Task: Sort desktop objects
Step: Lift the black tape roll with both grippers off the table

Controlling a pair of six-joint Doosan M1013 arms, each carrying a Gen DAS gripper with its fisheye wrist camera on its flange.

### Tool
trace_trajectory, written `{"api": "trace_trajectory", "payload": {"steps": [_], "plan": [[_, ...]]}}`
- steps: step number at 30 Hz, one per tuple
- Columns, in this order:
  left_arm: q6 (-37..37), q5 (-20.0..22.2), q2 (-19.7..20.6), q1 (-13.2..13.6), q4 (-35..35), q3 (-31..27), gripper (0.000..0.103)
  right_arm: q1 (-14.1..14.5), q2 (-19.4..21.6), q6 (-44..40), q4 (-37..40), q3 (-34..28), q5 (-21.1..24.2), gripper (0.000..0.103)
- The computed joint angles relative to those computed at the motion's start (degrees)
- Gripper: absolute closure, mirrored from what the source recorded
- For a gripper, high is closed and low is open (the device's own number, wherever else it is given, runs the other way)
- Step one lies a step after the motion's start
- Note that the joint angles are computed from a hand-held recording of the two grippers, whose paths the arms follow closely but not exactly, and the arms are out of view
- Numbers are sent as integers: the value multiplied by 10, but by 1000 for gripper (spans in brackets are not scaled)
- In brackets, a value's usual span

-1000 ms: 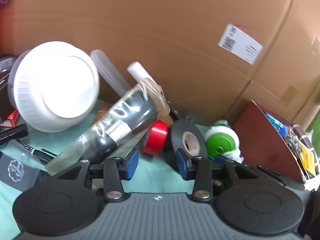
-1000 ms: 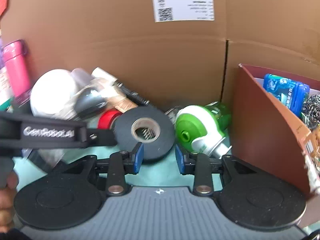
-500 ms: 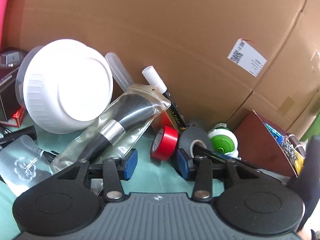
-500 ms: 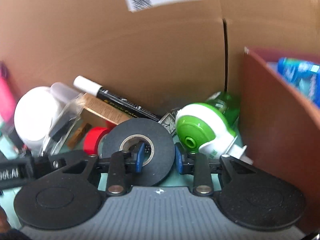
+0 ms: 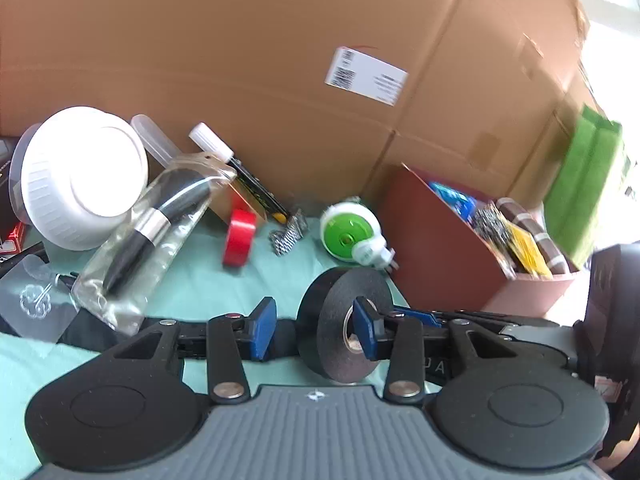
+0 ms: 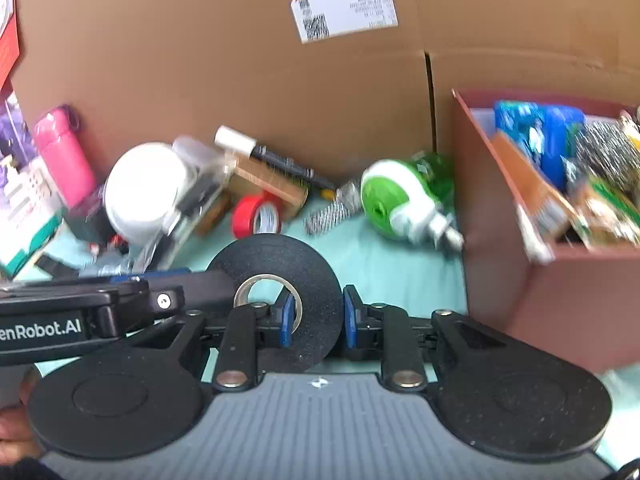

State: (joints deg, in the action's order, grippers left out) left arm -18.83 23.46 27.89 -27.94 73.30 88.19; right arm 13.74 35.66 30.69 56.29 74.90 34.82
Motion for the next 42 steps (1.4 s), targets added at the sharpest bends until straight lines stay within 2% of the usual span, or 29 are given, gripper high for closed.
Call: {"api": "trace_trajectory", "payload": {"steps": [2, 4, 10, 12, 16, 18, 20, 24, 29, 31, 33, 35, 42], "plan": [[33, 6, 1, -3, -33, -2, 60, 2, -5, 14, -18, 7, -9, 78], [90, 11, 8, -1, -98, -14, 60, 0, -10, 16, -10, 16, -21, 73], [92, -8, 7, 4, -115, -12, 59, -7, -28, -11, 58, 45, -40, 70], [120, -10, 10, 7, -150, -20, 58, -8, -30, -20, 62, 50, -47, 70], [184, -6, 24, 14, -219, -41, 59, -1, -23, 9, 40, 44, -72, 70], [225, -13, 30, 21, -271, -50, 63, 0, -14, 36, 19, 32, -70, 70], [256, -16, 35, 26, -305, -57, 65, -1, -9, 33, 32, 27, -64, 70], [273, -28, 37, 31, -319, -57, 65, -2, -7, 42, 23, 21, -54, 70], [228, -78, 30, 42, -318, -36, 62, -8, -7, 49, 59, 26, -24, 70], [212, -85, 31, 43, -312, -35, 62, -6, -8, 42, 60, 27, -29, 70], [209, -76, 34, 42, -310, -41, 64, -3, -6, 40, 61, 23, -22, 70], [226, -62, 37, 40, -315, -48, 65, 2, -4, 54, 50, 21, -36, 70], [249, -5, 39, 26, -296, -62, 72, 8, -12, 16, 55, 36, -67, 75]]}}
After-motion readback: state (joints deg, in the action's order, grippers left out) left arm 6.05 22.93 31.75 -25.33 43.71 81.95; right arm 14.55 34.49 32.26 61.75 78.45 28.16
